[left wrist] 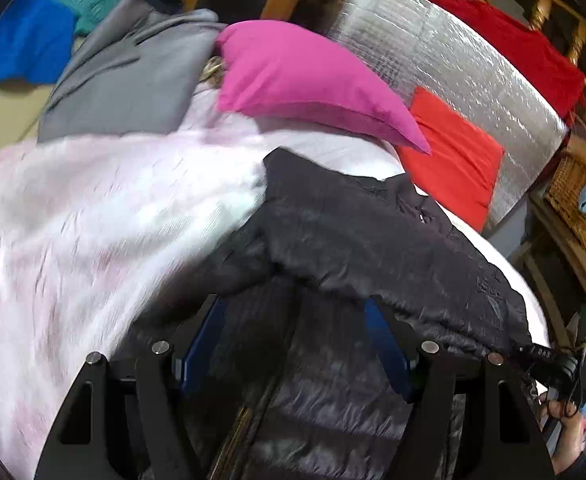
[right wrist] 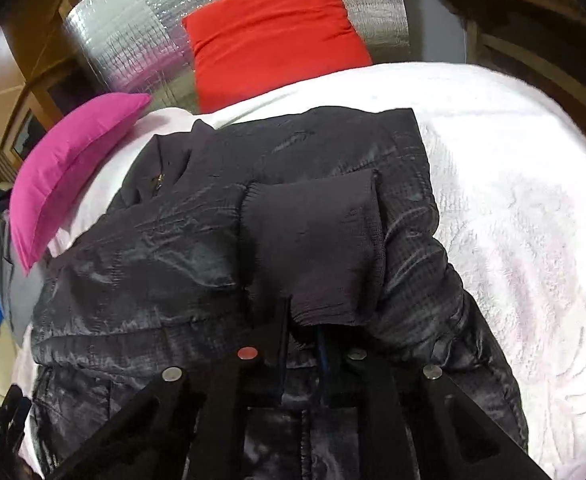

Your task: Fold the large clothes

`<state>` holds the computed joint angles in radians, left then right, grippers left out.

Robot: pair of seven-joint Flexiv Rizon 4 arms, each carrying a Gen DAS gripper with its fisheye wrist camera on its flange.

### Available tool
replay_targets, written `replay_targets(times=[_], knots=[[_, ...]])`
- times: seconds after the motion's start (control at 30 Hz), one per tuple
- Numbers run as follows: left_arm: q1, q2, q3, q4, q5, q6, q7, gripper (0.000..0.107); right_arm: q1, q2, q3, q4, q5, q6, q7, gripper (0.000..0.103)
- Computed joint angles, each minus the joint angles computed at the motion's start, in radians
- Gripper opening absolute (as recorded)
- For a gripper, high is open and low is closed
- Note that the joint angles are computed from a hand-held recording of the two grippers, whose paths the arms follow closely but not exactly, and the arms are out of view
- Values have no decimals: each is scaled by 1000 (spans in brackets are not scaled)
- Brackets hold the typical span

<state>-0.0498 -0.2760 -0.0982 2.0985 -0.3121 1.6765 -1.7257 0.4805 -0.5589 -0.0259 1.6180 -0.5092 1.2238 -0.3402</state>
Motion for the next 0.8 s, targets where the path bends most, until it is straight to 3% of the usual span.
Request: replay_targets(times=[0.03, 0.1, 0.13, 0.2, 0.23, 0.27, 0.3, 0.33, 0.4, 0.47, 0.53, 0.6, 0.67, 0.7, 0.77, 0.8], knots=[[-45, -11, 65, -51, 68, -46, -38, 73, -5, 4, 4, 13, 9, 26, 6, 15], [-119, -60, 197, -214, 342, -133, -220, 74, -32, 5, 36, 18, 53, 54, -9, 15], [-180, -93, 273, -295, 428, -186, -255, 76, -45, 4, 54, 15, 77, 57, -25, 15], [-284, -186, 392, -458, 505, -359, -236, 76, -76, 6, 96, 11, 135, 65, -66, 15], [-308, -224, 416, -526, 483, -494, -201, 76, -96, 8, 122, 12, 169, 70, -92, 15], [-305, -275, 413, -562, 402, -579, -101, 76, -120, 12, 149, 14, 207, 75, -122, 15], [-326, -298, 442, -577, 367, -598, -65, 79, -140, 17, 176, 14, 245, 72, -150, 15], [-340, -301, 463, -570, 396, -552, -87, 80, -173, 18, 222, 5, 303, 64, -186, 15], [-302, -284, 413, -584, 492, -576, -119, 80, -187, 47, 243, 36, 372, 79, -207, 16], [-195, -243, 281, -581, 594, -604, -183, 80, -143, 88, 191, 72, 368, 85, -167, 22], [-156, -208, 240, -554, 605, -576, -206, 80, -60, 139, 90, 132, 287, 113, -74, 34], [-116, -181, 189, -540, 663, -530, -258, 80, 33, 188, -32, 180, 130, 113, 55, 64], [-106, -164, 173, -529, 687, -477, -289, 80, 113, 205, -145, 188, -67, 118, 189, 69], [-108, -162, 169, -522, 670, -446, -279, 80, 124, 200, -162, 176, -123, 120, 216, 69], [-89, -173, 129, -529, 668, -419, -249, 80, 125, 149, -164, 104, -197, 116, 216, 71], [-102, -192, 131, -547, 654, -431, -218, 80, 93, 121, -121, 66, -190, 110, 183, 72]])
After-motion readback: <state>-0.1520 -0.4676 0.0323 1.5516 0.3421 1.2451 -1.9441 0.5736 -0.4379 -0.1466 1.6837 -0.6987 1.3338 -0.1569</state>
